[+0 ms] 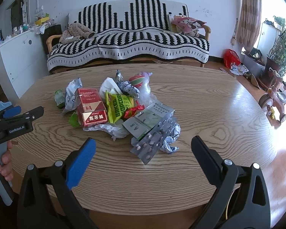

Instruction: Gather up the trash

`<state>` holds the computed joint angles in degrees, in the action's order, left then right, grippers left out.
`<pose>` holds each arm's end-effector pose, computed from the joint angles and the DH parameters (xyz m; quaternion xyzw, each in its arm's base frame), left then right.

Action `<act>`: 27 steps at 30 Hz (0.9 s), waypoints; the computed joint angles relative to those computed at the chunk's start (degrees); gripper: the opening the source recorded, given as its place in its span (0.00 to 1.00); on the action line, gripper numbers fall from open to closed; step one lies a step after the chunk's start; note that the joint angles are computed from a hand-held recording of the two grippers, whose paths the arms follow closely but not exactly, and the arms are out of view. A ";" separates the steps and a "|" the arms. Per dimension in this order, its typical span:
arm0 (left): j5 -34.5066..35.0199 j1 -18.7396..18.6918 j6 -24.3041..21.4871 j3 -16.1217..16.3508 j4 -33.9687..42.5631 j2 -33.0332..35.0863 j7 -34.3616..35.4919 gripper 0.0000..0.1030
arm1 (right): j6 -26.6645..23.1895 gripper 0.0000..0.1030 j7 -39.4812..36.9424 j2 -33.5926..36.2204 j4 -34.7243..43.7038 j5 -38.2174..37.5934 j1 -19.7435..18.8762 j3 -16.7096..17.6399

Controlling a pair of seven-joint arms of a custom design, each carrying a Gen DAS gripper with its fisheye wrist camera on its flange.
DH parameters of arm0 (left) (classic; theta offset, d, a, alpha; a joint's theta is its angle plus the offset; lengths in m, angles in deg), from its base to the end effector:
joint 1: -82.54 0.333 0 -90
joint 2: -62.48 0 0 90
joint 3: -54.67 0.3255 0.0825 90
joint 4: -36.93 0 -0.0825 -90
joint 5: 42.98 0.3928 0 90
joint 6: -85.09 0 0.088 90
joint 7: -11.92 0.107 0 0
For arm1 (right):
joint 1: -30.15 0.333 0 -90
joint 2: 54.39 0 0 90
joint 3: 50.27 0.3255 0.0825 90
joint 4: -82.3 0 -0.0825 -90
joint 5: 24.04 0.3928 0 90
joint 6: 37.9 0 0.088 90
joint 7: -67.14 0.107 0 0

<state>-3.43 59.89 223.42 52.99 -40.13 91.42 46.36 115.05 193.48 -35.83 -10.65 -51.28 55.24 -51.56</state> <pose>0.6978 -0.3060 0.5069 -0.7029 0.5985 -0.2371 0.3025 0.6460 0.3022 0.5230 -0.6931 0.6084 -0.2599 0.2861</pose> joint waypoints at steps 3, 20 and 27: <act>0.19 -0.20 -0.02 0.09 0.01 0.09 -0.34 0.94 | 0.00 0.94 -0.14 0.05 0.07 0.13 -0.02 0.01; 0.06 0.26 0.01 -0.24 -0.54 -0.31 -0.18 0.94 | 0.18 0.94 -0.10 -0.07 -0.12 0.13 -0.02 0.00; -0.43 0.37 0.28 -0.23 -0.69 -0.32 -0.05 0.94 | -0.01 0.94 -0.41 0.10 0.03 0.41 -0.05 0.12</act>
